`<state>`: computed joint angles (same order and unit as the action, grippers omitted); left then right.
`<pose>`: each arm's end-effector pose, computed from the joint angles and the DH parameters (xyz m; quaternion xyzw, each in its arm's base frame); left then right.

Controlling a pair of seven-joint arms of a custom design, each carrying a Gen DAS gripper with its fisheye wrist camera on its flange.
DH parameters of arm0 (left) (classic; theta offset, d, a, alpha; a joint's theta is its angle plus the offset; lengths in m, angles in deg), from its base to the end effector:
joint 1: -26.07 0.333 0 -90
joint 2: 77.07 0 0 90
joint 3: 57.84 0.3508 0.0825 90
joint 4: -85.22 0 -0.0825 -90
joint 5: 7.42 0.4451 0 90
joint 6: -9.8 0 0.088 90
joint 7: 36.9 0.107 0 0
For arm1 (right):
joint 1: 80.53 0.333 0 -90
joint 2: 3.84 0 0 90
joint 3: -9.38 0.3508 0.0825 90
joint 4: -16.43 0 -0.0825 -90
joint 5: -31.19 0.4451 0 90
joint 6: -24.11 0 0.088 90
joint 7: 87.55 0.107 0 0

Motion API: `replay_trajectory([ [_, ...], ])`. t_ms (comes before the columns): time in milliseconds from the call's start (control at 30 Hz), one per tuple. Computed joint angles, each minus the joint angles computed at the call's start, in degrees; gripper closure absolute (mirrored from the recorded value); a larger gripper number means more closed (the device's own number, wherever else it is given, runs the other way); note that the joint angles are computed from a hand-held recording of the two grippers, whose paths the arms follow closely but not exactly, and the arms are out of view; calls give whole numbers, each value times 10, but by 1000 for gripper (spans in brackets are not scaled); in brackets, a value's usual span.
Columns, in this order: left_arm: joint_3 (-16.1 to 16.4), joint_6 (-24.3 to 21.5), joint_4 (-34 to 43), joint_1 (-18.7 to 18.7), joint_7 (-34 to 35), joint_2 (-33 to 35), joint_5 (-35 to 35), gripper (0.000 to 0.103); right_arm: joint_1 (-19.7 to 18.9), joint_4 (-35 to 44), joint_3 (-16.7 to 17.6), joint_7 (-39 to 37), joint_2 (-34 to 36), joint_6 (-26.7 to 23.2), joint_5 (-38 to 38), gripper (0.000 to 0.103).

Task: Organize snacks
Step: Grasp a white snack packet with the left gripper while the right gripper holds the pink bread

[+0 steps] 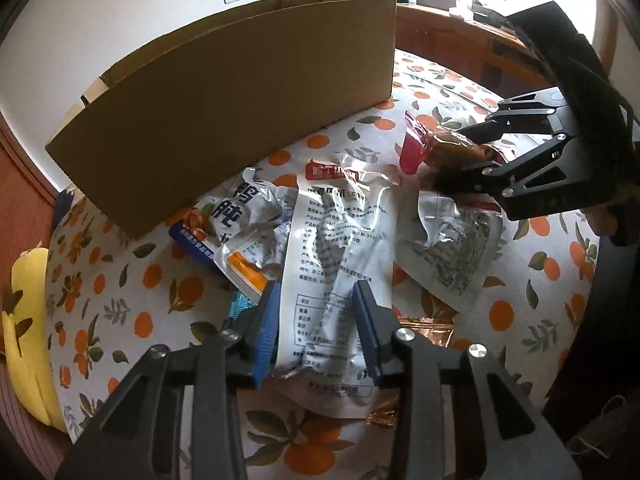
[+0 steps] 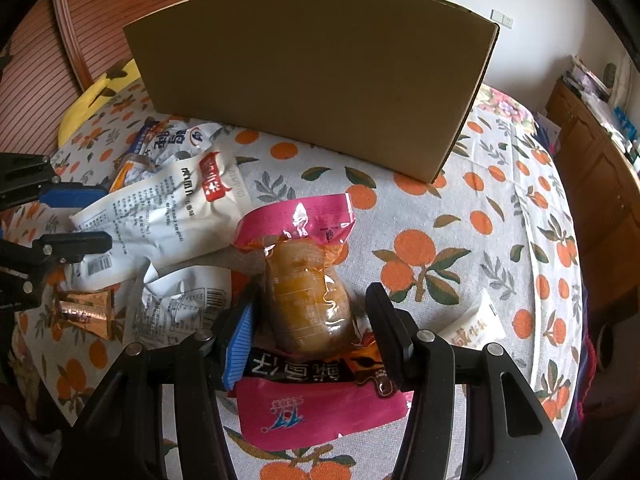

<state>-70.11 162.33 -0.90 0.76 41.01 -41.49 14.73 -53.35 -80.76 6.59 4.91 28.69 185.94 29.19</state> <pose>0.6669 -0.4809 0.3681 -0.4202 0.8620 -0.2291 0.1673 0.7116 0.3308 0.3199 -0.8081 0.5196 -0.1630 0.2245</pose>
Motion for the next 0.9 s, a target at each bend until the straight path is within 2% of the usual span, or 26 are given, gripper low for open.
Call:
replay_trajectory([
  [133, -7, -10, 23, 1, 8, 17, -11, 59, 1, 0, -1, 1, 0, 0, 0, 48],
  [200, -9, -12, 29, 0, 18, 23, -13, 50, 1, 0, -2, 1, 0, 1, -1, 48],
  [333, 8, -16, 44, -20, 11, 35, 7, 45, 0, -1, 0, 1, 0, 2, 1, 48],
  [433, 3, -11, 48, -16, 18, 40, 5, 42, 0, -1, -1, 0, 0, 2, 1, 48],
  [533, 6, -6, 35, -17, 17, 31, 5, 55, 0, -1, -1, 0, 0, 3, 2, 48],
  [600, 17, 1, 22, -23, 0, 17, 18, 74, 0, -1, -1, -1, 0, 4, 2, 48],
  [667, 14, 10, 6, -18, -7, 5, 20, 80, -2, -1, 1, -3, 0, 4, 3, 48],
  [900, 30, 61, -58, -26, -66, -38, 60, 86, 3, -3, -4, 1, 0, 6, 0, 48],
])
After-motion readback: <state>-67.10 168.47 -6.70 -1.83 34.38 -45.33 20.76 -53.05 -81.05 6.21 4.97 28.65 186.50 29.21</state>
